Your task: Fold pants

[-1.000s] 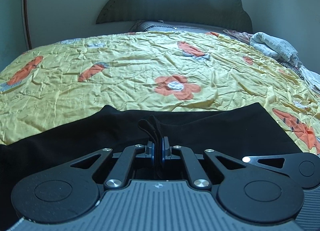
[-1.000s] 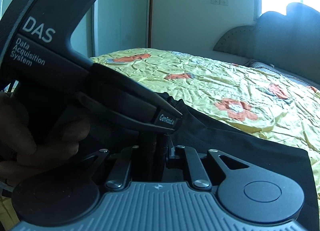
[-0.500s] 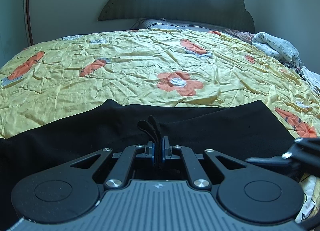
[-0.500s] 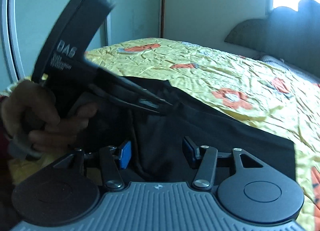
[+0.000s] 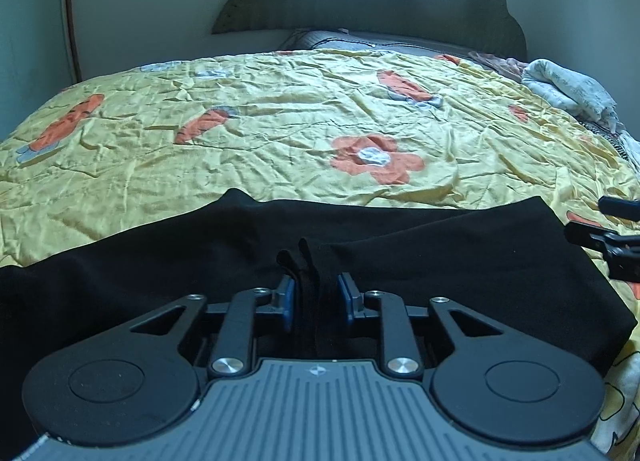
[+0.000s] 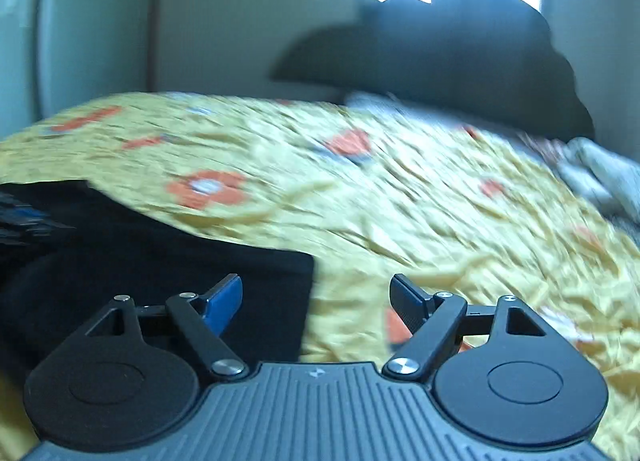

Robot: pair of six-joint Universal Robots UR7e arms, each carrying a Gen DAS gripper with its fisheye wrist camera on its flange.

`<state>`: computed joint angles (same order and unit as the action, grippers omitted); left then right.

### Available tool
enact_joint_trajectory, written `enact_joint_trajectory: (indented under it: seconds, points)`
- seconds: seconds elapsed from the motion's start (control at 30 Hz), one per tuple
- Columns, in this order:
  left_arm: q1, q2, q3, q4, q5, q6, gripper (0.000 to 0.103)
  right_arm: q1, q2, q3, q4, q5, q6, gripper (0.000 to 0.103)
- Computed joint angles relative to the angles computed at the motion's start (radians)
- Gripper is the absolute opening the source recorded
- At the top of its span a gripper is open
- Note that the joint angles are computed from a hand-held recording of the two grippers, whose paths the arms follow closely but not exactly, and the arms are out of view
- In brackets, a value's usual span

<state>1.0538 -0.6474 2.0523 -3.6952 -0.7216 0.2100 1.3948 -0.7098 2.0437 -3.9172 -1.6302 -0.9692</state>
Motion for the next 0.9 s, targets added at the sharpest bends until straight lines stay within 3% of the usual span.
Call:
enact_joint_trajectory:
  seconds: [0.1, 0.17, 0.3, 0.43, 0.63, 0.9]
  points:
    - [-0.005, -0.003, 0.004, 0.003, 0.012, -0.006, 0.035, -0.015, -0.002, -0.032, 0.05, -0.008, 0.006, 0.081]
    - [-0.006, -0.008, 0.01, 0.007, 0.021, -0.016, 0.038, -0.022, 0.0, -0.01, 0.021, -0.002, -0.015, 0.081]
    - [-0.004, -0.023, 0.022, 0.011, 0.04, -0.038, 0.041, -0.013, -0.015, 0.083, 0.013, 0.096, -0.057, 0.081]
    - [-0.015, -0.024, 0.031, -0.008, 0.112, -0.03, 0.04, 0.039, 0.018, 0.106, 0.028, 0.087, -0.159, 0.081]
    - [-0.004, -0.057, 0.064, -0.027, 0.156, -0.044, 0.039, 0.088, 0.051, 0.113, 0.143, 0.09, -0.196, 0.081]
    - [0.015, -0.092, 0.1, -0.061, 0.208, -0.066, 0.041, 0.149, 0.122, 0.089, 0.133, 0.111, -0.098, 0.081]
